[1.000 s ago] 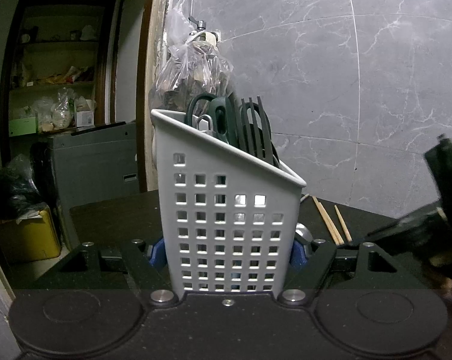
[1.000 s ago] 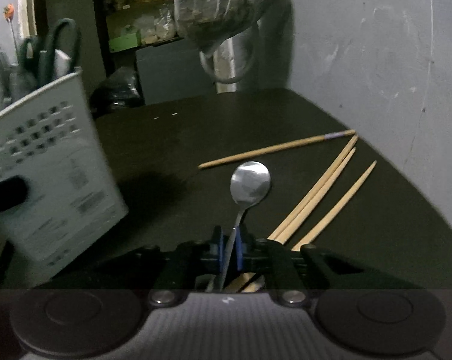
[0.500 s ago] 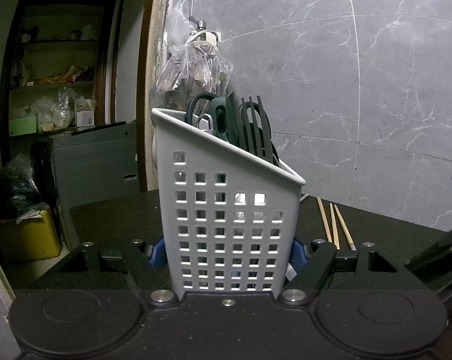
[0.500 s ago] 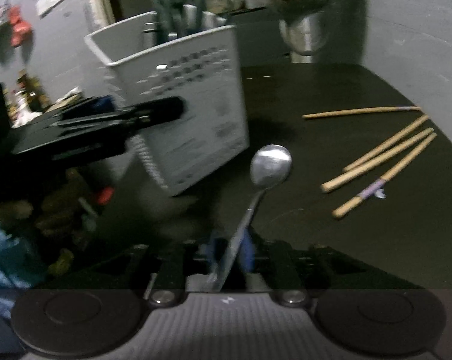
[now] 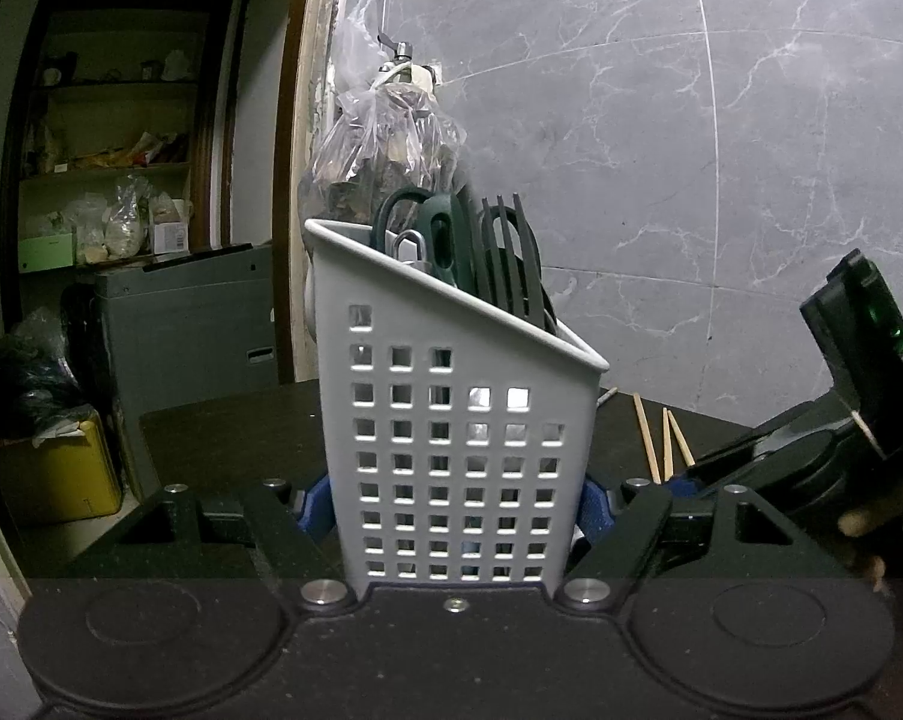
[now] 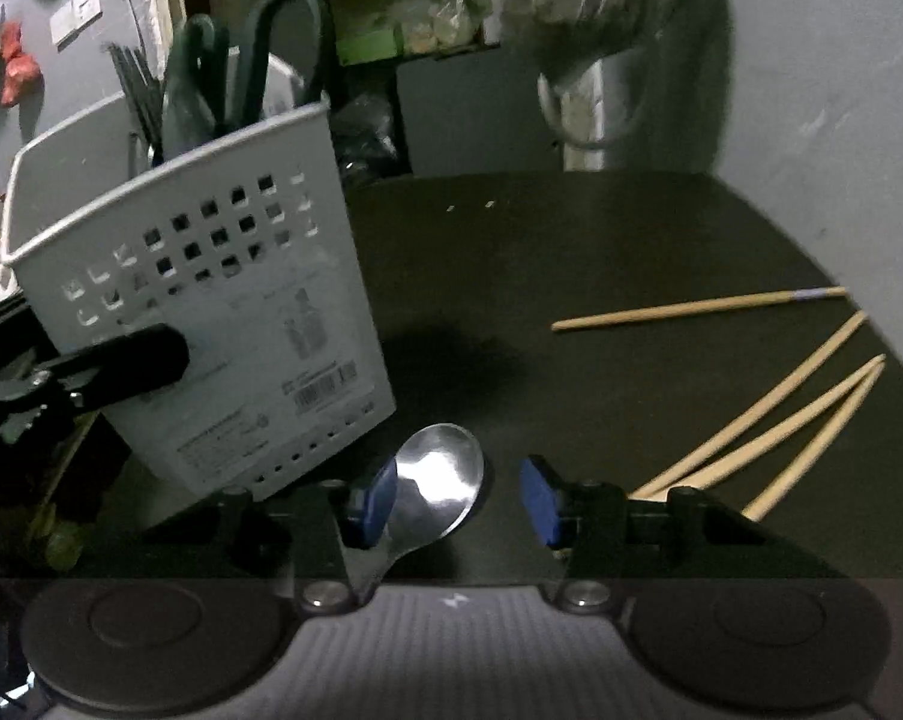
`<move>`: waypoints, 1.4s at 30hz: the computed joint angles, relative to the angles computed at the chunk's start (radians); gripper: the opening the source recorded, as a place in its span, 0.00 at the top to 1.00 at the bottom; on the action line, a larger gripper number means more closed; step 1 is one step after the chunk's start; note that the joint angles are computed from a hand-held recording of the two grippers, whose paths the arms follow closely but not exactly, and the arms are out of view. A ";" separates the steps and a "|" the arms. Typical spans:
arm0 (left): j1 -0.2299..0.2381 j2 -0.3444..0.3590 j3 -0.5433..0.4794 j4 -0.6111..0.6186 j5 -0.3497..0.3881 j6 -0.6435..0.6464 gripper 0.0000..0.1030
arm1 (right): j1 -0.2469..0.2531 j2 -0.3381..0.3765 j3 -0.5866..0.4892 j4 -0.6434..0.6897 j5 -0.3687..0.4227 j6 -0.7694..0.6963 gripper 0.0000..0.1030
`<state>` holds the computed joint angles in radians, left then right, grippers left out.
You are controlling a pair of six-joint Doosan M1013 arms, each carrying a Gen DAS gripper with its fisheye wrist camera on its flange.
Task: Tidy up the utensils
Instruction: 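Close the right tool on the silver spoon handle and lift it, then carry the silver spoon up above the basket with the right tool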
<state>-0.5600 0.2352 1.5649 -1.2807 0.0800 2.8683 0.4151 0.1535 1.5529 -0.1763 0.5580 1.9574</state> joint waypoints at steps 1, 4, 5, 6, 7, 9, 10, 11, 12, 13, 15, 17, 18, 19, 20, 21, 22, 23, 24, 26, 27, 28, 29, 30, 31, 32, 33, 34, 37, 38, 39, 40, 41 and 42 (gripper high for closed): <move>0.001 0.000 0.000 0.008 0.001 -0.007 0.26 | 0.003 0.001 0.001 -0.011 -0.006 -0.001 0.51; 0.001 0.001 -0.002 0.051 0.002 -0.051 0.26 | 0.009 0.007 -0.001 -0.039 -0.009 0.010 0.67; 0.000 0.001 -0.002 0.070 0.003 -0.070 0.26 | 0.012 0.008 -0.001 -0.055 -0.008 0.019 0.73; 0.001 0.002 -0.003 0.084 0.003 -0.085 0.26 | 0.018 0.004 0.002 -0.074 -0.003 0.030 0.75; 0.000 0.002 -0.004 0.106 0.003 -0.106 0.26 | 0.023 0.003 0.005 -0.092 -0.002 0.041 0.76; 0.001 0.003 -0.006 0.116 0.005 -0.117 0.26 | 0.030 -0.003 0.012 -0.118 0.001 0.067 0.81; 0.001 0.004 -0.007 0.118 0.006 -0.120 0.26 | 0.031 -0.006 0.015 -0.121 0.001 0.070 0.81; 0.001 0.004 -0.007 0.121 0.006 -0.123 0.26 | 0.032 -0.011 0.021 -0.118 0.002 0.068 0.82; 0.002 0.005 -0.008 0.121 0.006 -0.123 0.26 | 0.035 -0.016 0.026 -0.118 0.002 0.071 0.83; 0.002 0.006 -0.009 0.121 0.006 -0.123 0.26 | 0.039 -0.022 0.032 -0.123 0.004 0.077 0.83; 0.002 0.005 -0.009 0.118 0.006 -0.120 0.26 | 0.036 -0.026 0.035 -0.107 0.007 0.059 0.83; 0.002 0.005 -0.008 0.118 0.007 -0.121 0.26 | 0.039 -0.035 0.043 -0.096 0.013 0.058 0.83; 0.002 0.005 -0.008 0.119 0.007 -0.120 0.26 | 0.037 -0.039 0.046 -0.082 0.015 0.053 0.82; 0.002 0.005 -0.009 0.124 0.008 -0.125 0.26 | 0.035 -0.043 0.049 -0.064 0.018 0.042 0.80; 0.002 0.005 -0.009 0.125 0.008 -0.126 0.26 | 0.030 -0.046 0.052 -0.042 0.017 0.029 0.76; 0.002 0.005 -0.008 0.117 0.007 -0.118 0.26 | 0.024 -0.049 0.056 -0.019 0.008 0.014 0.70; 0.002 0.006 -0.009 0.113 0.006 -0.114 0.26 | 0.021 -0.055 0.062 -0.003 0.003 0.007 0.69; 0.002 0.006 -0.010 0.112 0.006 -0.114 0.26 | 0.015 -0.056 0.062 0.017 -0.002 -0.010 0.68; 0.002 0.007 -0.010 0.112 0.005 -0.113 0.26 | 0.008 -0.055 0.062 0.044 -0.007 -0.037 0.65; 0.002 0.008 -0.011 0.109 0.005 -0.110 0.26 | -0.005 -0.052 0.061 0.104 -0.016 -0.112 0.61; 0.002 0.008 -0.011 0.109 0.006 -0.111 0.26 | -0.011 -0.051 0.059 0.129 -0.019 -0.146 0.58; 0.002 0.008 -0.011 0.107 0.005 -0.108 0.26 | -0.015 -0.049 0.057 0.155 -0.020 -0.182 0.57; 0.002 0.008 -0.010 0.102 0.005 -0.102 0.26 | -0.017 -0.047 0.055 0.171 -0.020 -0.211 0.57; 0.002 0.008 -0.011 0.099 0.005 -0.100 0.26 | -0.018 -0.045 0.053 0.174 -0.019 -0.228 0.57; 0.002 0.009 -0.011 0.099 0.005 -0.101 0.26 | -0.016 -0.042 0.050 0.171 -0.016 -0.248 0.57; 0.002 0.009 -0.011 0.107 0.005 -0.108 0.26 | -0.013 -0.041 0.048 0.163 -0.012 -0.259 0.57; 0.002 0.008 -0.011 0.106 0.006 -0.108 0.26 | -0.010 -0.041 0.047 0.150 -0.010 -0.260 0.58; 0.002 0.008 -0.010 0.098 0.006 -0.099 0.26 | -0.006 -0.040 0.048 0.134 -0.010 -0.256 0.59; 0.002 0.008 -0.011 0.103 0.006 -0.104 0.26 | 0.005 -0.041 0.052 0.112 -0.015 -0.259 0.73; 0.002 0.008 -0.010 0.101 0.006 -0.102 0.26 | 0.009 -0.042 0.053 0.096 -0.014 -0.241 0.74; 0.002 0.008 -0.010 0.101 0.006 -0.102 0.26 | 0.012 -0.043 0.054 0.085 -0.015 -0.233 0.76; 0.002 0.008 -0.010 0.101 0.006 -0.102 0.26 | 0.015 -0.043 0.055 0.070 -0.016 -0.219 0.77; 0.002 0.008 -0.011 0.104 0.006 -0.105 0.26 | 0.019 -0.044 0.056 0.052 -0.018 -0.197 0.80; 0.002 0.008 -0.010 0.105 0.005 -0.106 0.26 | 0.022 -0.045 0.056 0.039 -0.017 -0.176 0.83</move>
<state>-0.5581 0.2436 1.5544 -1.1757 0.0849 2.7626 0.4368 0.1088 1.6091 -0.1377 0.5406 1.7815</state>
